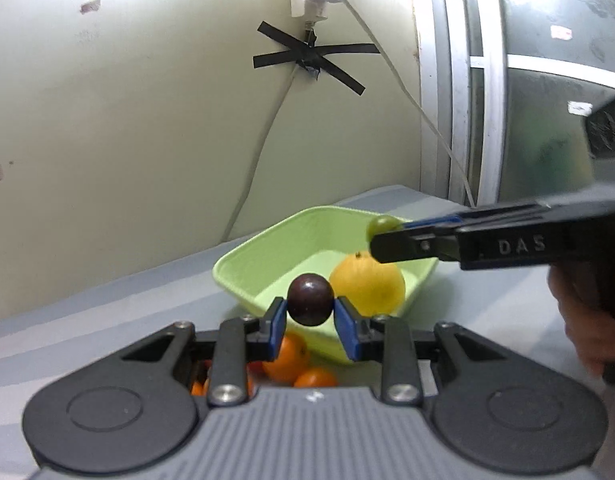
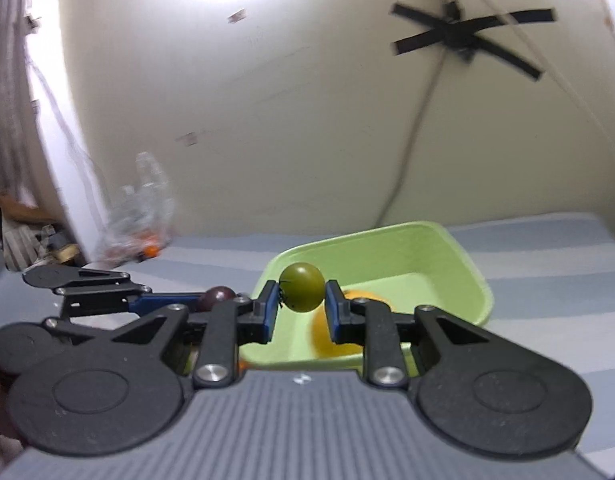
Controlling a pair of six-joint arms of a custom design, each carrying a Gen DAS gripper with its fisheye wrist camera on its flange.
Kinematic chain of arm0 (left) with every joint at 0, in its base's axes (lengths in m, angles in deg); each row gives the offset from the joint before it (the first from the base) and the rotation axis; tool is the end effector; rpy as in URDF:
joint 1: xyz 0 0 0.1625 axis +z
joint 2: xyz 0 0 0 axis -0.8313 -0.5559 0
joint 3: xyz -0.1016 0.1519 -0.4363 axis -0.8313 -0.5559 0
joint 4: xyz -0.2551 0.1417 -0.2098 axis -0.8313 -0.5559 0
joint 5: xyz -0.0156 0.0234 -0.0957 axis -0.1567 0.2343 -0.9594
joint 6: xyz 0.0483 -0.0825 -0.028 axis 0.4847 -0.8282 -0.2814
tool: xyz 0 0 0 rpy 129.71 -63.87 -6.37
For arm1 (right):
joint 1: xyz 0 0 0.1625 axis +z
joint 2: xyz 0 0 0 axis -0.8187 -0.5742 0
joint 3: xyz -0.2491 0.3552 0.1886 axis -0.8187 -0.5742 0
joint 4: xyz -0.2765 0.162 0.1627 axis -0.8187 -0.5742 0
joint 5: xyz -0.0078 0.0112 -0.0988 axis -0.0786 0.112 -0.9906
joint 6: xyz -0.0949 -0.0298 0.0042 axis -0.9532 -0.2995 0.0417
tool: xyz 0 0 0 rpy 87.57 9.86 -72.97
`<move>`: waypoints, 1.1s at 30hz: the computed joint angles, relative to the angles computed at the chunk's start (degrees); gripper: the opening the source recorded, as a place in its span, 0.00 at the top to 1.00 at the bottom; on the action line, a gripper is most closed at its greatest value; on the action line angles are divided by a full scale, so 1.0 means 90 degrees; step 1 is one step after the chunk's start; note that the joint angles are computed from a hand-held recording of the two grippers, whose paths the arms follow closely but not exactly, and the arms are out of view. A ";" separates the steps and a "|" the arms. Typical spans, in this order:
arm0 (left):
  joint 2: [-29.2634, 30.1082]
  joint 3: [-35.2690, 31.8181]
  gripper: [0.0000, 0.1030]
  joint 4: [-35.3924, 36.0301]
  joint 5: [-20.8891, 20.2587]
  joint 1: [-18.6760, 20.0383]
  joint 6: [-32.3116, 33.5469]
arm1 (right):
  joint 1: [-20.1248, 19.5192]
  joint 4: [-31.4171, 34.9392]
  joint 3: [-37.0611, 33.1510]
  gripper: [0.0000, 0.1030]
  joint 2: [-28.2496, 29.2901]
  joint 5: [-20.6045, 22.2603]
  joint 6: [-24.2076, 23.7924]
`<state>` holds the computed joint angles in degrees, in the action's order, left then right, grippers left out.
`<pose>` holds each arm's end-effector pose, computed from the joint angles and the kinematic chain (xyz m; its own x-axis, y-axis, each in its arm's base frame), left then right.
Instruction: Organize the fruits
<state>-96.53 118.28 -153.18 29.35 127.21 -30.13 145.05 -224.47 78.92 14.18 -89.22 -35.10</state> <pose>-0.0514 -0.7229 0.1423 -0.6101 0.2048 -0.7654 0.7421 0.4863 -0.4613 0.1662 -0.7498 -0.0468 -0.7515 -0.5896 0.2961 -0.5775 0.3708 -0.7273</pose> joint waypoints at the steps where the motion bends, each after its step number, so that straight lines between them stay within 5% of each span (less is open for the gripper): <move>1: 0.0066 -0.0210 0.74 0.0217 -0.0002 0.0017 -0.0063 | 0.0003 -0.0135 -0.0089 0.73 0.0050 -0.0122 0.0115; 10: 0.0564 -0.1052 0.72 0.0768 0.0299 0.0071 -0.0115 | 0.0047 -0.0203 -0.0938 0.72 0.0362 -0.1266 0.0641; 11: 0.0584 -0.1028 0.65 0.0651 0.0340 0.0059 -0.0048 | 0.0076 -0.0192 -0.1016 0.71 0.0408 -0.1388 0.0620; 13: 0.0603 -0.1025 0.53 0.0512 0.0450 0.0034 0.0056 | 0.0102 -0.0131 -0.1088 0.50 0.0447 -0.1491 0.0585; 16: 0.0439 -0.0764 0.48 0.0244 0.0353 -0.0006 0.0006 | 0.0099 -0.0472 -0.1074 0.46 0.0523 -0.1466 0.0492; 20: -0.0006 -0.0098 0.48 -0.0617 0.0232 -0.0017 -0.0452 | 0.0003 -0.0984 -0.0831 0.46 0.0477 -0.0883 0.0568; 23: -0.0306 0.0522 0.49 -0.1306 0.0466 -0.0011 -0.0576 | -0.0209 -0.0846 -0.0357 0.47 0.0231 0.0496 0.0680; 25: -0.0470 0.0961 0.50 -0.1665 0.0678 -0.0009 -0.0608 | -0.0287 -0.0351 -0.0090 0.52 0.0072 0.1236 0.0374; 27: -0.0611 0.1393 0.49 -0.1891 0.0863 0.0002 -0.0760 | -0.0240 0.0192 0.0151 0.56 -0.0028 0.1471 -0.0345; 30: -0.0687 0.1876 0.50 -0.2039 0.0970 -0.0022 -0.0912 | 0.0008 0.0993 0.0400 0.66 -0.0074 0.0995 -0.1577; 33: -0.0490 0.2018 0.50 -0.2348 0.1048 -0.0116 -0.0267 | 0.0298 0.1201 0.0392 0.66 0.0077 -0.0032 -0.2292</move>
<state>-100.94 136.45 -174.31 38.78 126.16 -32.53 147.73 -213.66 82.45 14.87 -89.51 -55.73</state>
